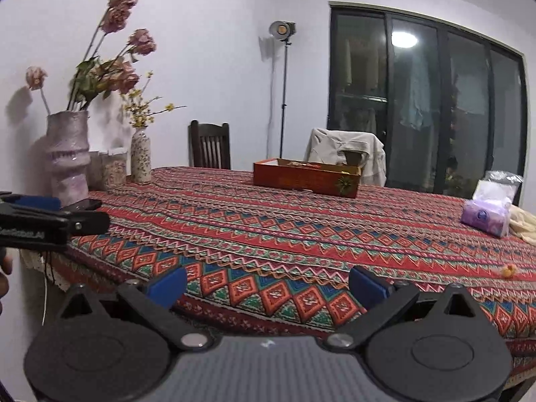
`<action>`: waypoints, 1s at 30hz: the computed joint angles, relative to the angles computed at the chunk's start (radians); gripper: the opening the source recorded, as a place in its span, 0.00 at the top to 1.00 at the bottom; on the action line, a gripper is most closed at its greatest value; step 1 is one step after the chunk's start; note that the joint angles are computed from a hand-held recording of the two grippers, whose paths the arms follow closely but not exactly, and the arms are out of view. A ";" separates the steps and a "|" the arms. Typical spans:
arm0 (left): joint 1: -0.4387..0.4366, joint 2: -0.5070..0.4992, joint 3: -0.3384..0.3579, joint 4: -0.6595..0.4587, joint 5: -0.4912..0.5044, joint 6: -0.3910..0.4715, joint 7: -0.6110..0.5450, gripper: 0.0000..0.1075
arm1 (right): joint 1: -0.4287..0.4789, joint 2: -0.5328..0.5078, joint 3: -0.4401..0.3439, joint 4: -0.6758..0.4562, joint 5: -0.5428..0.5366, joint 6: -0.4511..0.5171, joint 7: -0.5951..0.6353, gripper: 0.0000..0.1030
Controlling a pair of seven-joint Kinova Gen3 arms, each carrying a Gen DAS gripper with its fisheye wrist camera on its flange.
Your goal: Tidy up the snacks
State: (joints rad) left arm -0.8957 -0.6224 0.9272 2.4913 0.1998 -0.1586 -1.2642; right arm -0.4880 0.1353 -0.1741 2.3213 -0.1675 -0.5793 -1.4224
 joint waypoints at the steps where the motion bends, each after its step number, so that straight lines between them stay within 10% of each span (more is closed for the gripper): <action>1: 0.002 0.003 -0.001 0.001 -0.003 -0.002 -0.001 0.04 | 0.001 0.001 0.001 0.000 -0.004 0.000 -0.003 0.00; 30: 0.008 0.014 0.000 0.008 -0.001 -0.016 -0.017 0.04 | -0.043 0.017 0.012 0.017 -0.175 -0.054 0.085 0.00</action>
